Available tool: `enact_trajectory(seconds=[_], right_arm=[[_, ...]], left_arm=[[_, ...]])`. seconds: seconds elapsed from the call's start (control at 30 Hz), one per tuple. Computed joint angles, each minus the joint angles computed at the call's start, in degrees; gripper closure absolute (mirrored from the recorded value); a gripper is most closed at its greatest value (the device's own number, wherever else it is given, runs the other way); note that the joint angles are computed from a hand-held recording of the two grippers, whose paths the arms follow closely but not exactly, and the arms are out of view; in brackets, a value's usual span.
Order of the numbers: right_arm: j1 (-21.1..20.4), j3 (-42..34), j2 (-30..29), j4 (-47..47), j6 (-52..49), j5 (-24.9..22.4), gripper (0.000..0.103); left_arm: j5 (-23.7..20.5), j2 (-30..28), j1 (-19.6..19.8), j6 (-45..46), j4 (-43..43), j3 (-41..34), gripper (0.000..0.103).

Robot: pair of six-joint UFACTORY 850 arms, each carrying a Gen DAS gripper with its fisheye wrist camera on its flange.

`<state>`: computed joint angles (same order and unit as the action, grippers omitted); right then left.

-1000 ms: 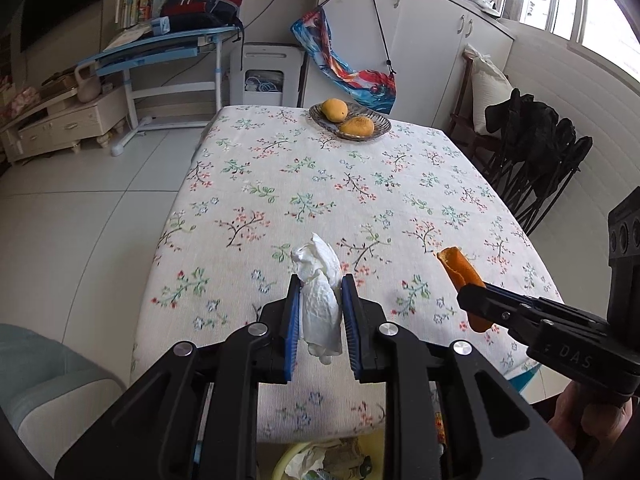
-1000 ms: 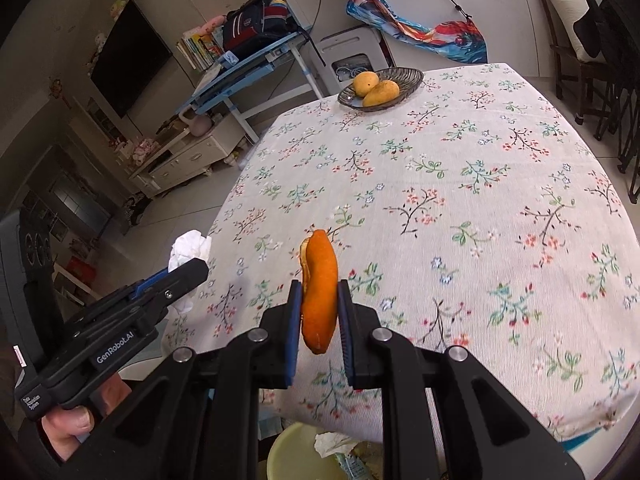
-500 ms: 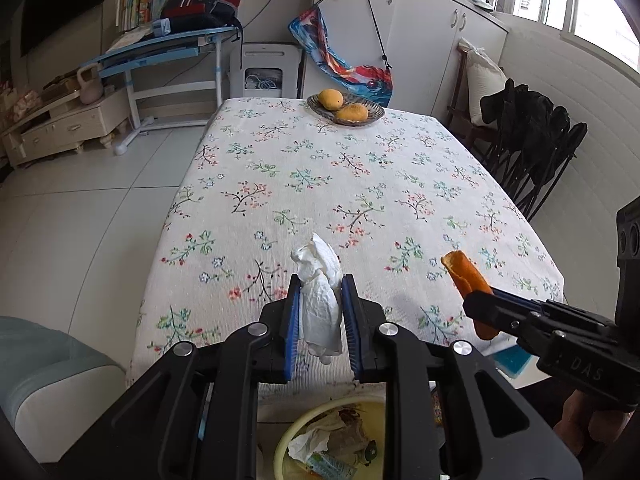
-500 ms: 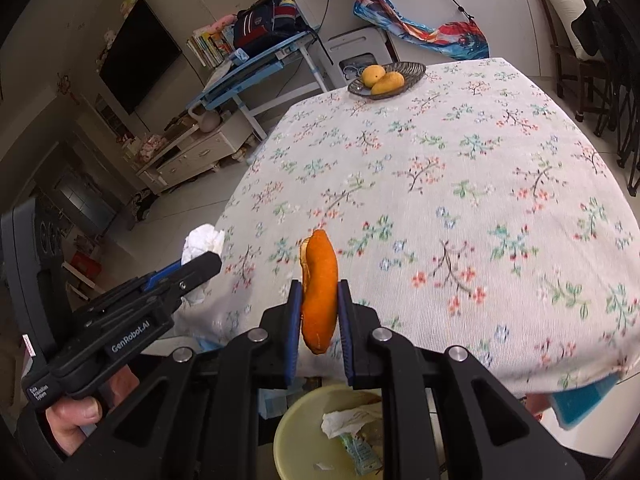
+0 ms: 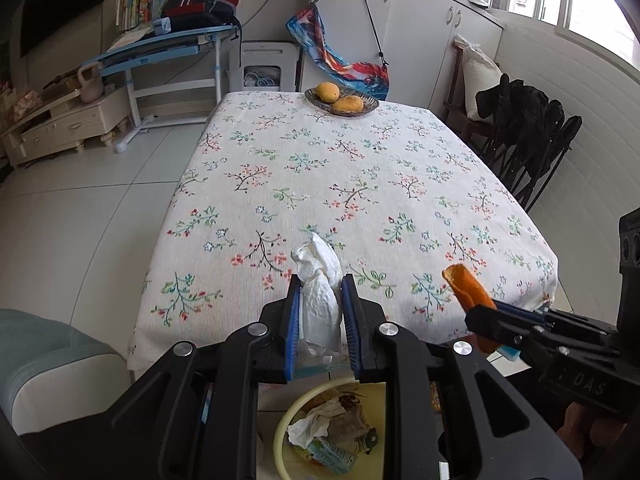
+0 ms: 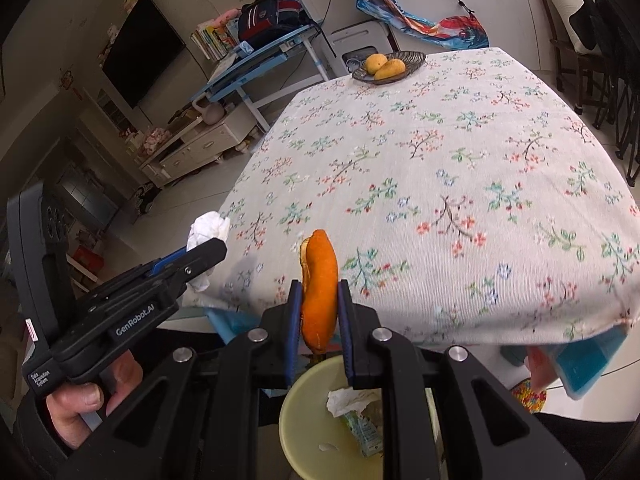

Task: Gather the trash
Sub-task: 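Lift the tissue and orange peel and carry both toward the yellow basin, then open the right gripper over the basin to drop the peel while the left drops the tissue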

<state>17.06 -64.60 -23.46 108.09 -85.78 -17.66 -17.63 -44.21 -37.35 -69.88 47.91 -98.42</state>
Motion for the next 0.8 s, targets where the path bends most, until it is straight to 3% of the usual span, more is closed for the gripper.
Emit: enact_trajectory(seconds=[0.17,0.33,0.7,0.8], right_arm=[[0.8,1.3,0.6,-4.2,3.4,0.4,0.085],[2.0,2.2,0.6,-14.1,12.6,1.2,0.085],[4.2,2.0,-1.8,-46.8,43.7,0.1,0.082],[3.9,1.9,-2.0,-46.9,44.5,-0.2,0.070]], left_arm=[[0.4,1.0,-0.4,-2.6,2.4,1.9,0.084],[0.4,1.6,-0.6,-4.0,3.5,2.9,0.084],[1.5,4.3,-1.7,-10.3,9.1,7.8,0.084],[1.7,4.9,-1.8,-10.2,9.0,8.7,0.084]])
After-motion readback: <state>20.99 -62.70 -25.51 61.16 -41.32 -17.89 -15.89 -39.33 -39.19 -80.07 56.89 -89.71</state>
